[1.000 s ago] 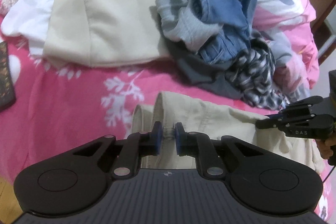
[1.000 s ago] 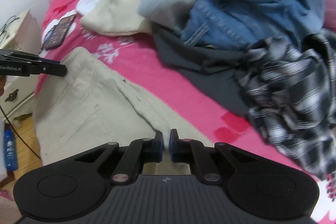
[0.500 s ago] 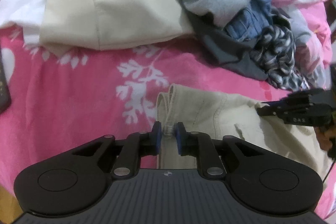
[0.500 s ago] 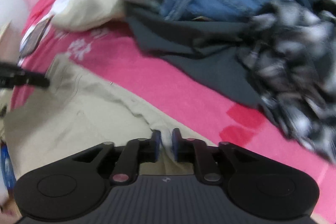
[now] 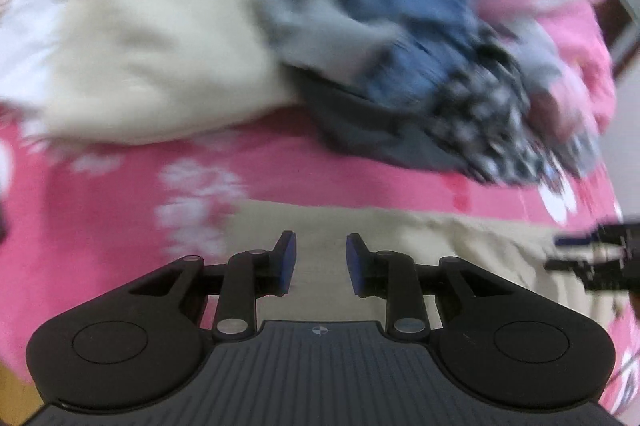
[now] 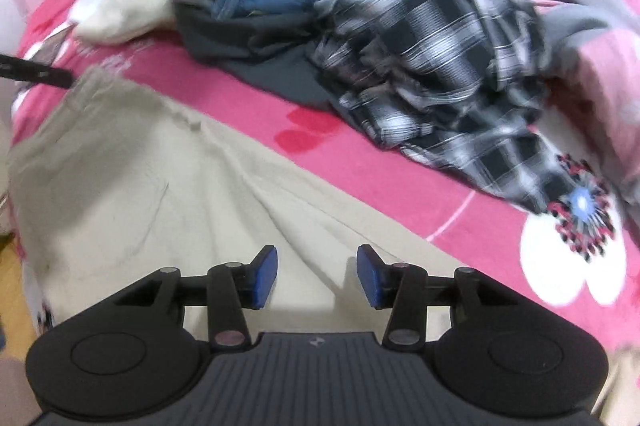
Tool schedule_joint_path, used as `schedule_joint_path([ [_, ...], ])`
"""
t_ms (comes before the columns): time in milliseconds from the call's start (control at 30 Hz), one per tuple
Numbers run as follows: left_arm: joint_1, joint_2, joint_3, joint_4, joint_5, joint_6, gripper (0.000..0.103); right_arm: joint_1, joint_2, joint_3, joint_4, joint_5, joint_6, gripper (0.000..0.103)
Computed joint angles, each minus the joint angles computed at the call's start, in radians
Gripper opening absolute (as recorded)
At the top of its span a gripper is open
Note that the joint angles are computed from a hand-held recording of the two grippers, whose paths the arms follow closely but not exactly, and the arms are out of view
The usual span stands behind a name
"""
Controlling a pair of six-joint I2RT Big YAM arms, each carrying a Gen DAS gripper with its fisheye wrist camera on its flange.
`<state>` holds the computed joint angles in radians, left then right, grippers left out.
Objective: Fold clothes
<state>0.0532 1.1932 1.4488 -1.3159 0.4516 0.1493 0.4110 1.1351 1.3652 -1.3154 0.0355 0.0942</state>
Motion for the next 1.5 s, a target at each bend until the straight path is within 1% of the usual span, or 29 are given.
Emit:
schedule_joint_path([
  [67, -0.074, -0.023, -0.043, 0.045, -0.041, -0.02, 0.027, -0.031, -0.012, -0.032, 0.035, -0.041, -0.098, 0.045],
  [100, -0.101, -0.031, -0.064, 0.063, -0.059, -0.035, 0.027, -0.037, -0.015, -0.046, 0.051, -0.034, -0.139, 0.045],
  [133, -0.126, -0.038, -0.084, 0.081, -0.079, -0.05, 0.027, -0.045, -0.013, -0.054, 0.058, -0.034, -0.168, 0.044],
  [200, -0.171, -0.044, -0.115, 0.116, -0.129, -0.074, 0.027, -0.077, -0.001, -0.064, 0.055, -0.084, -0.204, 0.044],
  [233, -0.19, -0.049, -0.13, 0.134, -0.161, -0.079, 0.027, -0.088, 0.004, -0.073, 0.048, -0.106, -0.227, 0.041],
  [267, -0.206, -0.05, -0.141, 0.146, -0.197, -0.083, 0.027, -0.098, 0.01, -0.082, 0.041, -0.127, -0.251, 0.029],
  [300, -0.219, -0.052, -0.151, 0.157, -0.231, -0.087, 0.027, -0.107, 0.011, -0.085, 0.042, -0.136, -0.253, 0.019],
  [333, -0.224, -0.054, -0.158, 0.165, -0.25, -0.091, 0.028, -0.115, 0.012, -0.087, 0.043, -0.144, -0.252, 0.005],
  [433, -0.229, -0.056, -0.164, 0.179, -0.292, -0.098, 0.028, -0.129, -0.013, -0.077, 0.092, -0.113, -0.187, 0.004],
  [600, -0.229, -0.056, -0.175, 0.193, -0.327, -0.076, 0.027, -0.129, 0.005, -0.074, 0.132, -0.078, -0.153, 0.004],
  [733, -0.23, -0.062, -0.193, 0.213, -0.331, -0.047, 0.027, -0.145, 0.028, -0.12, 0.164, -0.065, -0.136, 0.005],
  [833, -0.233, -0.069, -0.208, 0.23, -0.336, -0.018, 0.027, -0.203, 0.019, -0.149, 0.204, -0.157, -0.036, 0.006],
  [867, -0.234, -0.069, -0.208, 0.23, -0.339, -0.015, 0.027, -0.247, 0.016, -0.15, 0.212, -0.231, 0.041, 0.009],
  [900, -0.235, -0.069, -0.207, 0.229, -0.341, -0.013, 0.027, -0.287, -0.005, -0.165, 0.223, -0.276, 0.128, 0.012],
  [933, -0.236, -0.067, -0.204, 0.225, -0.345, -0.015, 0.027, -0.327, -0.026, -0.18, 0.233, -0.317, 0.216, 0.02],
  [967, -0.238, -0.064, -0.2, 0.221, -0.35, -0.017, 0.027, -0.369, -0.045, -0.192, 0.244, -0.357, 0.304, 0.026],
  [1000, -0.245, -0.06, -0.193, 0.212, -0.364, -0.021, 0.027, -0.412, -0.062, -0.202, 0.255, -0.395, 0.393, 0.027],
  [1067, -0.259, -0.052, -0.178, 0.195, -0.393, -0.029, 0.027, -0.464, -0.127, -0.216, 0.248, -0.354, 0.482, 0.033],
  [1100, -0.273, -0.049, -0.171, 0.189, -0.416, -0.039, 0.028, -0.491, -0.163, -0.215, 0.223, -0.335, 0.496, 0.034],
  [1167, -0.301, -0.044, -0.156, 0.176, -0.461, -0.06, 0.028, -0.547, -0.234, -0.202, 0.134, -0.311, 0.488, 0.04],
  [1233, -0.334, -0.046, -0.142, 0.176, -0.491, -0.099, 0.028, -0.607, -0.292, -0.183, 0.022, -0.285, 0.435, 0.043],
  [1267, -0.357, -0.049, -0.136, 0.179, -0.501, -0.124, 0.028, -0.663, -0.32, -0.171, -0.044, -0.276, 0.39, 0.044],
  [1333, -0.405, -0.052, -0.121, 0.182, -0.521, -0.174, 0.029, -0.807, -0.364, -0.144, -0.173, -0.268, 0.272, 0.044],
  [1400, -0.467, -0.046, -0.103, 0.177, -0.526, -0.226, 0.031, -1.001, -0.387, -0.129, -0.27, -0.274, 0.142, 0.046],
  [1433, -0.503, -0.042, -0.1, 0.175, -0.526, -0.245, 0.031, -1.112, -0.391, -0.12, -0.311, -0.278, 0.064, 0.046],
  [1467, -0.539, -0.036, -0.095, 0.173, -0.526, -0.264, 0.032, -1.189, -0.391, -0.117, -0.335, -0.259, 0.001, 0.047],
  [1500, -0.573, -0.03, -0.09, 0.172, -0.527, -0.282, 0.032, -1.284, -0.384, -0.111, -0.356, -0.254, -0.068, 0.047],
])
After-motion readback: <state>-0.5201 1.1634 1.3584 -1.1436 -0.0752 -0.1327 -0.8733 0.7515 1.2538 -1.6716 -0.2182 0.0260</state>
